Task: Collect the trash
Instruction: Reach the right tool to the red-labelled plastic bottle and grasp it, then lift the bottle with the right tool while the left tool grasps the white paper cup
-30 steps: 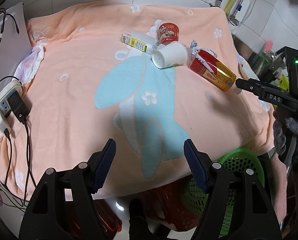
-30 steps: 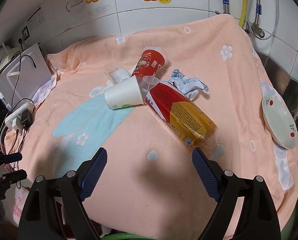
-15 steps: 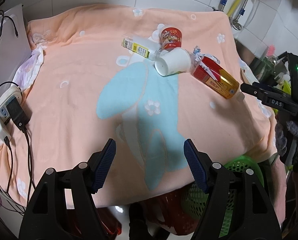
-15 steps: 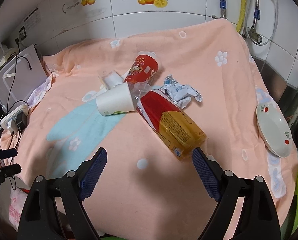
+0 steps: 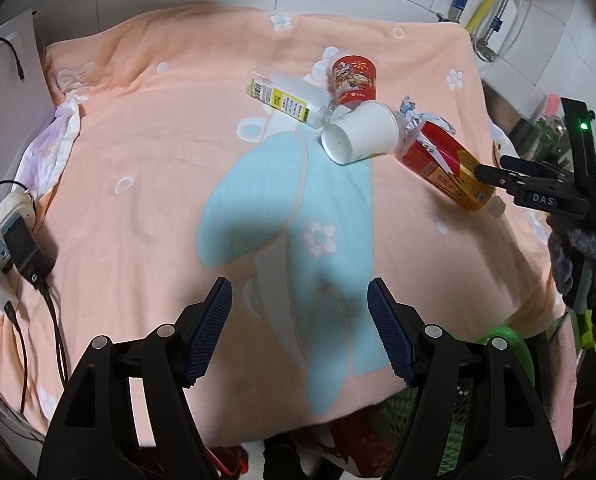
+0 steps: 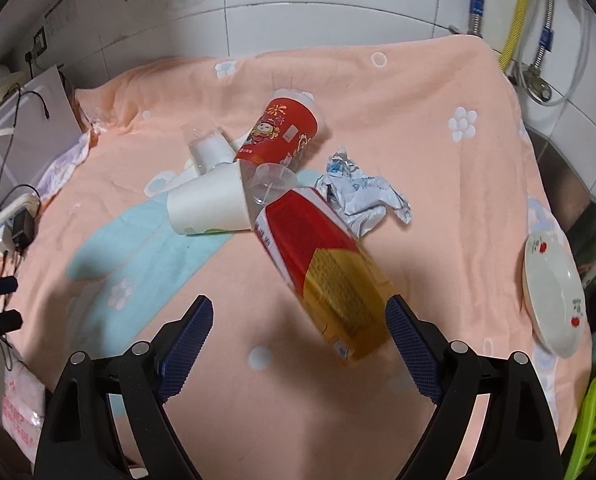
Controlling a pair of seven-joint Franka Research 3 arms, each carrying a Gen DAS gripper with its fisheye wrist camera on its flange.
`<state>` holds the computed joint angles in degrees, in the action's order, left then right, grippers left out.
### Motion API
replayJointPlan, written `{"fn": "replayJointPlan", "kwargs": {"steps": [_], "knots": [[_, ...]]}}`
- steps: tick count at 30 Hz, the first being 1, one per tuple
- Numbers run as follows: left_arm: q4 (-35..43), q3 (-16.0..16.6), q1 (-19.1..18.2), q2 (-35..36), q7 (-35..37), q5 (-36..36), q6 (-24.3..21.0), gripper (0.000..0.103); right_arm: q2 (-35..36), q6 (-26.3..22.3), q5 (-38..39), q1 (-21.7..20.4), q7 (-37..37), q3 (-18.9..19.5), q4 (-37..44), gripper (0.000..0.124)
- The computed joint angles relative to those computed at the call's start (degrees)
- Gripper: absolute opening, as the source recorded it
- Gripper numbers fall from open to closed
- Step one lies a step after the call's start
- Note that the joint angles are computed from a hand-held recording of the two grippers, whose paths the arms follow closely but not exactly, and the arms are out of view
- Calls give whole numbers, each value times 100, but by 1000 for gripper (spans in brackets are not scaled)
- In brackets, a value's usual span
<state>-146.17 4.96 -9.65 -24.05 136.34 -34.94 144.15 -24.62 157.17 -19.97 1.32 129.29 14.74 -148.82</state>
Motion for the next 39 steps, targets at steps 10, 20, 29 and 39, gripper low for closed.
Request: {"fn": "replayJointPlan", "kwargs": {"steps": [10,20,29,39], "knots": [[539,-134,70,632,258,-113,65,70,1116,-429,-125,262,-905,-494,896,88],[1050,-436,217,1181,630,-192,132,70,1905,-683,-6,606,-1498,-1008,1454,88],[1560,-739,166,1616,1274,-485,194,70,2020,-896,-225,761,-1248,-1140,1523,75],[2367,-1282,164,2362,1841,-554,218,77,1003,-1025,-199,632,-646,-894,816,73]]}}
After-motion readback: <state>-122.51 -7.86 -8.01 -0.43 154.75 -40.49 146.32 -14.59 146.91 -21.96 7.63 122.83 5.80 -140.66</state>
